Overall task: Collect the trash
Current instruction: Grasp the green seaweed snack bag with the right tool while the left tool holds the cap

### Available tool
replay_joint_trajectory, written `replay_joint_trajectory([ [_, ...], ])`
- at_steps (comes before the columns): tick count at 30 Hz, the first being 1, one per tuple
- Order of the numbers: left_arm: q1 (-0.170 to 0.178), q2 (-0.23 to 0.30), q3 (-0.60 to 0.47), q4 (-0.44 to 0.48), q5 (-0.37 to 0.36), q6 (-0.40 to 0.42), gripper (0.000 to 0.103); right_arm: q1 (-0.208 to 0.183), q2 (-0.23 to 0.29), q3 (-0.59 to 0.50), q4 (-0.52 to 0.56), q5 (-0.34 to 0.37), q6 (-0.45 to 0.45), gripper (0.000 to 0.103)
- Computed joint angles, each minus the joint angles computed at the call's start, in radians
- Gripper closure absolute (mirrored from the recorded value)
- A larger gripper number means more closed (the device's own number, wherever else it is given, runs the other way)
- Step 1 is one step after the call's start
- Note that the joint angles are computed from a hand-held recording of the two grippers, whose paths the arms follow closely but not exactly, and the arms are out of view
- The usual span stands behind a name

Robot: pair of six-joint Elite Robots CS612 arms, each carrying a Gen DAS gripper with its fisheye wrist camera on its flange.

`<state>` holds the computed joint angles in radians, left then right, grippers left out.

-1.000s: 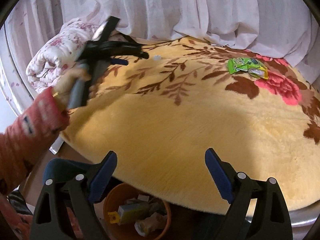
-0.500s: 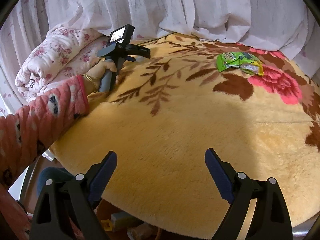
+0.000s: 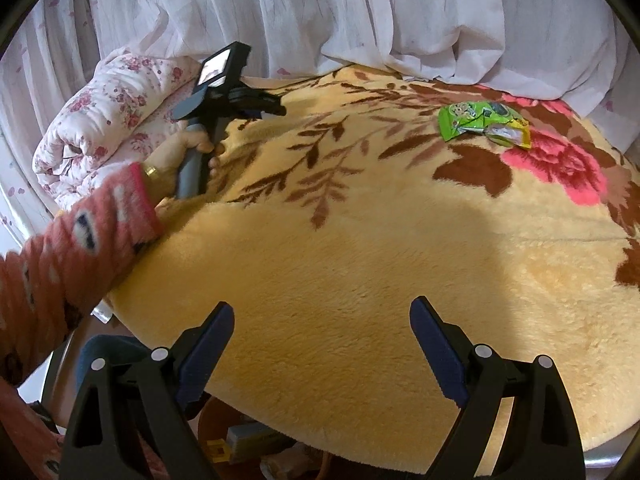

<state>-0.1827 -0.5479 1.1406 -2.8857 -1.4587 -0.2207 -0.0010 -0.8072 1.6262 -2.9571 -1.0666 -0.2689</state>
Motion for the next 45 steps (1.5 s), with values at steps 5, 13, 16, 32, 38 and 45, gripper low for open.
replay_joint_trajectory([
  [5,-0.022,-0.097,0.173,-0.1,-0.005,0.031,0.072,-0.001,-0.01,0.011,-0.028,-0.002,0.018,0.015],
  [13,-0.062,-0.233,0.438,-0.267,-0.029,0.065,0.072,-0.005,0.001,-0.021,-0.058,-0.04,0.102,0.015],
  [16,-0.07,-0.267,0.511,-0.327,-0.032,0.064,0.072,-0.007,0.02,-0.058,-0.055,-0.063,0.161,0.015],
  [32,-0.079,-0.319,0.64,-0.422,-0.055,0.03,0.072,-0.023,0.306,-0.565,0.151,-0.096,0.586,0.015],
  [38,-0.075,-0.313,0.634,-0.415,-0.067,0.026,0.072,-0.018,0.428,-0.8,0.302,-0.158,0.76,0.015],
  [45,-0.068,-0.302,0.619,-0.394,-0.08,0.019,0.072,0.0,0.515,-0.993,0.457,-0.287,0.803,0.019],
])
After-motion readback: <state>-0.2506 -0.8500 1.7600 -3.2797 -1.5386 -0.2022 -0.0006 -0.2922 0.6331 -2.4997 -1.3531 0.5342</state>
